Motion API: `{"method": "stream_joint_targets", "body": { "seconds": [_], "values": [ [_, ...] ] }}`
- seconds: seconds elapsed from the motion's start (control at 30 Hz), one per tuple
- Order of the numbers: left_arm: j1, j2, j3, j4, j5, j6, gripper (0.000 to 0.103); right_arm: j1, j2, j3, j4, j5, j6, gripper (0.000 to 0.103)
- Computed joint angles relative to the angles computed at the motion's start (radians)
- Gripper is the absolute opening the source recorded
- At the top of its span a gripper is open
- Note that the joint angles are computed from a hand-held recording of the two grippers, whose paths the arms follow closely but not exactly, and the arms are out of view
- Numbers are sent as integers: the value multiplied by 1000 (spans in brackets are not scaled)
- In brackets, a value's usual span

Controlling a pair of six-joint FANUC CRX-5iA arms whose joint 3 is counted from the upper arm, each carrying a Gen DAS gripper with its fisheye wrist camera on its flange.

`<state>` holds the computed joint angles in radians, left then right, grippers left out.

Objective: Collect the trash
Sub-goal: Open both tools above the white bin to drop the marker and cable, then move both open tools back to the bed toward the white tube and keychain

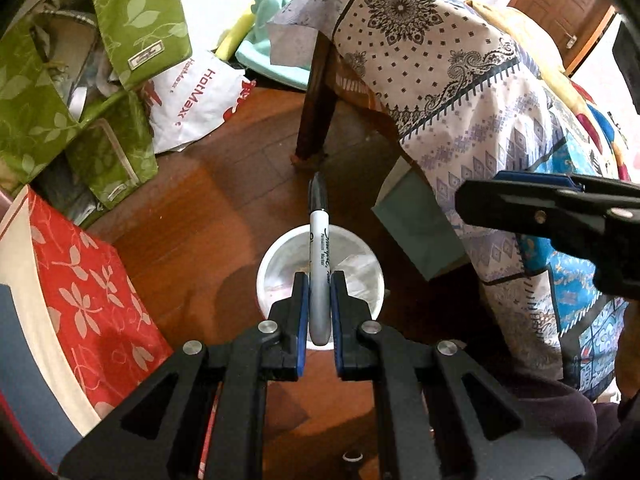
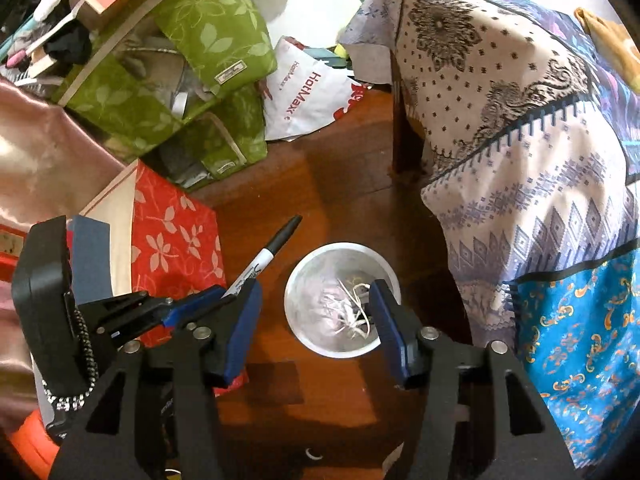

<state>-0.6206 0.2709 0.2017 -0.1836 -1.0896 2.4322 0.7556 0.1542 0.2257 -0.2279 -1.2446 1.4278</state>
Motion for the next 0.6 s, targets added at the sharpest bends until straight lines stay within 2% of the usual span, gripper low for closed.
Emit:
{"method": "stream_joint_targets", "body": {
  "seconds": [0.17,0.23,0.37,0.6],
  "values": [
    [-2,31,55,-21,-8,1,9,-26,-16,-7,-9,-5,-13,52],
    [-7,52,94,-47,-33,15,10,-28,-28,-19,7,1,-24,52],
    [8,77,122,-3,-58,-17,28,-32,-54,-40,23,7,-35,52],
    [-36,85,197,-48,-153,-22,28,-31,-120,-83,52,21,-57,52]
  ]
}}
